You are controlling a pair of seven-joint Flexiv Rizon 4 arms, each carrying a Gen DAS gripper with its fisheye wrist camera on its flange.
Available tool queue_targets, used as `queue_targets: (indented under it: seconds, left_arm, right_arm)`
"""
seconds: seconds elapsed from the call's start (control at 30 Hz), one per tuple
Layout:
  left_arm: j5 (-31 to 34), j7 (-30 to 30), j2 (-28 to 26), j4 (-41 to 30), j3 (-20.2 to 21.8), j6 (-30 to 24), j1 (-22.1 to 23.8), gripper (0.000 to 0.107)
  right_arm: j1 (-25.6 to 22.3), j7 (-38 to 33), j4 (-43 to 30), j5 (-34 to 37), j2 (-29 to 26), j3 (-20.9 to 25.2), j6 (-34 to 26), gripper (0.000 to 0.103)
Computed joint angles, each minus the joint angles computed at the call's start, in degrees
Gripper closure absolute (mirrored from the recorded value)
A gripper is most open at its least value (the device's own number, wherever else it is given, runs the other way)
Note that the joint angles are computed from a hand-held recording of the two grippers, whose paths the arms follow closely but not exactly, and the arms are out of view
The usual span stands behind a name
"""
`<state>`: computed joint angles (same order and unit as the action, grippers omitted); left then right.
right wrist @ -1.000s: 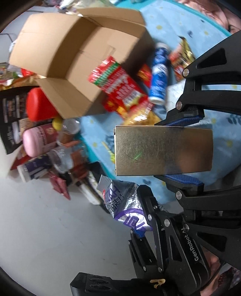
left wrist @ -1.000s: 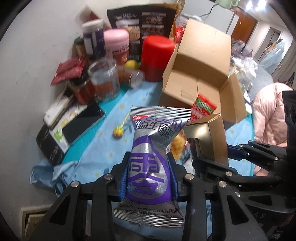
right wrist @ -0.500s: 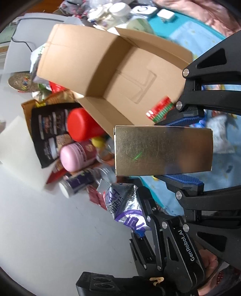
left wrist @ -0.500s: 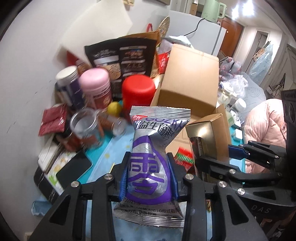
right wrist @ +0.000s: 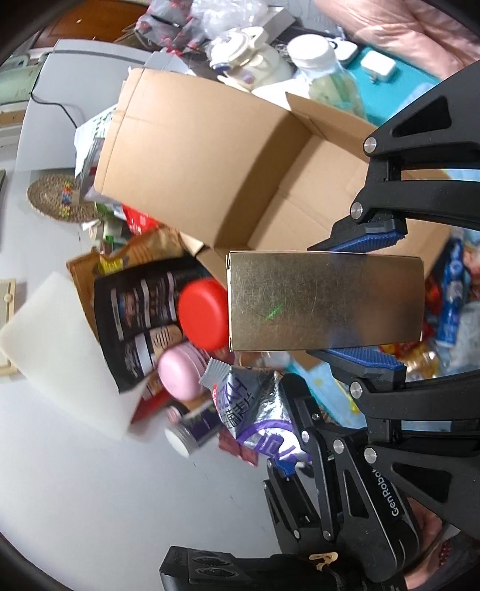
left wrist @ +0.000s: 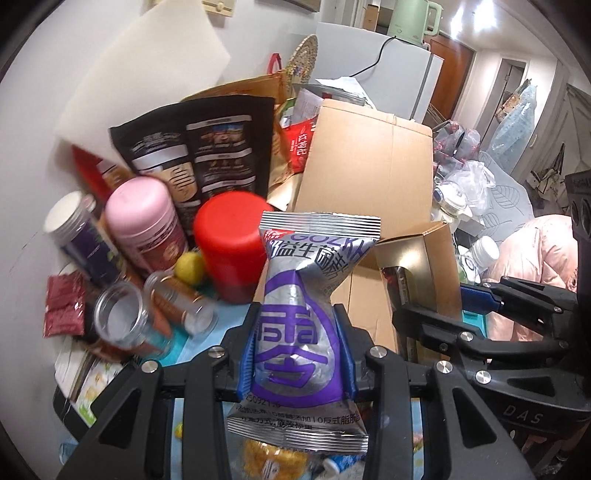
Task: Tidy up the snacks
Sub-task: 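Lift both held snacks and carry them over the open cardboard box, then open both tools to drop the candy bag and gold box into the box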
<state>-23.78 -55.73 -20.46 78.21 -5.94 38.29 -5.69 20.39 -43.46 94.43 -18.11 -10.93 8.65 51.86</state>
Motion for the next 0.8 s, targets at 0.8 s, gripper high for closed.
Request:
queue_targets:
  seconds: [0.8]
  left_arm:
    - [10.9, -7.9, -17.0, -17.4, 0.7, -3.9, -6.0, 0.07]
  right_arm:
    - [-3.1, 1.5, -2.9, -0.6, -7.3, -3.5, -4.9, 0.059]
